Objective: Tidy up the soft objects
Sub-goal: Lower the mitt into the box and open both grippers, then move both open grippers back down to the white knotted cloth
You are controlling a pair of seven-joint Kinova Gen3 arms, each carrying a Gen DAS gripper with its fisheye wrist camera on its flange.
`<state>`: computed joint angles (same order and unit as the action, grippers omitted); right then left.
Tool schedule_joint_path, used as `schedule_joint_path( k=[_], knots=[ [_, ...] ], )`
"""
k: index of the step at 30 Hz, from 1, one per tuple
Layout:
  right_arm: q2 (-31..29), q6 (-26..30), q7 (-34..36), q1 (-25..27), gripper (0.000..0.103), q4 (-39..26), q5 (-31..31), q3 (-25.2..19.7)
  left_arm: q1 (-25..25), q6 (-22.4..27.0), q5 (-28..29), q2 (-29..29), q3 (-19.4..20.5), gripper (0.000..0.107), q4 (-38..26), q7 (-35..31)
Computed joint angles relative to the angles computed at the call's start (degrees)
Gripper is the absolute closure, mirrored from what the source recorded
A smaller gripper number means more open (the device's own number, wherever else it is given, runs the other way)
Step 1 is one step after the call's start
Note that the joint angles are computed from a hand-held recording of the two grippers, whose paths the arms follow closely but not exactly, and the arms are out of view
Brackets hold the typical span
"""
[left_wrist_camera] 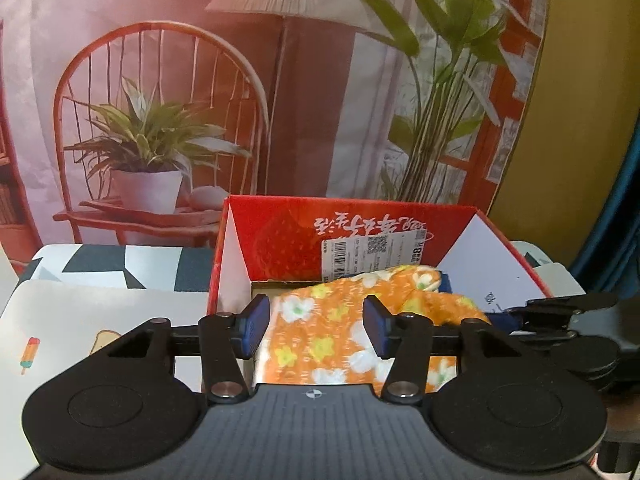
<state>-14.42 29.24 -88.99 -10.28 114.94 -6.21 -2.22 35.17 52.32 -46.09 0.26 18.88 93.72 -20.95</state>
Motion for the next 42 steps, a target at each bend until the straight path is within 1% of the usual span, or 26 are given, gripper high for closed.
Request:
schedule_joint_path(
  k=[2,3,4,6,7,9,10,11,12,14,15,16,17,18,20,21,22,23,24,27,30,32,34,37,40,42],
  knots=[
    [-0.3,-0.1,0.5,-0.6,0.082,0.3,-0.1,-0.2,0.4,0.4,-0.4,-0.3,0.4,0.053,0.0,0.0],
    [-0.6,-0.1,0.8,-1.1,0.08,0.4,0.2,-0.4,0.6,0.8,-0.8,-0.5,0.7,0.053,0.1,0.4],
    [-0.9,-0.1,0.2,-0.6,0.078,0.5,1.3,-1.6,0.8,1.0,-1.1,-0.8,1.0,0.053,0.2,0.9],
    [-2.0,-0.6,-3.4,1.6,0.074,0.7,4.2,-4.8,0.9,1.1,-1.3,-1.6,1.4,0.051,0.8,2.2],
    [-2.7,-1.1,-4.8,2.1,0.073,1.0,4.9,-5.4,0.9,1.2,-1.5,-2.1,1.8,0.05,1.3,3.0],
    [-4.2,-1.9,-8.0,3.9,0.064,1.8,7.0,-7.0,0.7,1.6,-2.0,-3.1,2.7,0.049,2.1,4.2],
    [-5.2,-2.1,-10.0,5.3,0.053,2.2,8.6,-8.4,0.6,1.9,-2.4,-3.6,3.3,0.049,2.5,5.0],
    [-6.3,-2.5,-12.2,7.2,0.038,2.9,10.5,-10.2,0.4,2.0,-2.6,-4.1,3.7,0.049,3.0,5.4],
    [-7.5,-3.0,-13.6,8.3,0.027,3.6,11.9,-11.2,0.2,1.8,-2.8,-4.8,4.2,0.049,3.6,5.9],
    [-9.8,-3.7,-15.9,10.1,0.019,5.0,13.8,-12.6,-0.4,2.4,-3.2,-5.8,5.6,0.049,4.6,7.0],
    [-11.1,-3.9,-16.5,10.0,0.014,5.8,13.9,-12.2,-0.6,2.8,-3.4,-6.2,6.2,0.049,5.0,7.6],
    [-12.5,-4.6,-16.4,8.9,0.01,6.7,13.3,-10.8,-0.9,2.9,-3.4,-6.8,6.9,0.048,5.6,8.2],
    [-13.8,-5.4,-16.1,7.9,0.002,7.8,12.6,-9.4,-1.1,2.9,-3.5,-7.4,7.5,0.043,6.2,8.6],
    [-15.3,-6.4,-16.0,7.5,0.0,8.9,12.1,-8.6,-1.3,2.8,-3.4,-8.0,8.1,0.038,6.8,8.6],
    [-18.3,-8.2,-15.6,7.2,0.0,11.1,11.6,-7.8,-2.0,2.5,-3.8,-9.3,9.7,0.011,8.3,9.1],
    [-19.4,-8.4,-15.3,7.8,0.0,11.8,11.1,-8.1,-2.6,1.8,-4.6,-10.3,10.7,0.008,9.8,10.4],
    [-20.7,-8.3,-16.0,9.5,0.0,12.4,11.3,-9.4,-3.3,1.2,-5.7,-11.2,11.9,0.006,11.1,11.9],
    [-22.0,-7.8,-17.0,10.6,0.0,12.9,11.8,-10.4,-3.8,1.1,-5.8,-11.8,12.9,0.006,11.9,12.4],
    [-23.4,-7.9,-17.1,10.6,0.0,13.8,11.5,-10.4,-4.3,1.0,-5.2,-12.2,13.4,0.006,12.3,12.1],
    [-27.0,-7.0,-15.3,6.3,0.0,16.2,8.6,-7.1,-6.0,1.2,-3.7,-12.9,15.6,0.006,13.8,13.3],
    [-30.3,-5.2,-15.9,6.1,0.0,18.4,6.6,-7.4,-7.4,0.8,-1.5,-13.7,16.9,0.006,15.7,14.6],
    [-32.9,-4.3,-16.4,6.3,0.0,20.5,5.5,-7.8,-8.3,0.0,-0.8,-14.4,18.1,0.006,17.6,15.9],
    [-35.3,-3.0,-17.0,6.8,0.0,22.1,4.5,-8.4,-8.9,0.9,0.5,-14.0,19.4,0.005,18.2,16.4],
    [-38.2,0.2,-17.9,6.5,0.0,24.0,2.9,-8.0,-9.0,0.4,2.0,-13.8,19.9,0.005,19.7,17.2],
    [-40.5,3.8,-19.2,8.5,0.0,25.3,2.1,-9.6,-9.2,1.0,1.7,-12.4,21.0,0.005,20.6,19.8],
    [-42.0,5.4,-19.7,9.3,0.0,26.1,1.9,-10.7,-8.5,2.6,0.5,-10.6,21.7,0.005,20.5,21.6]
  ],
)
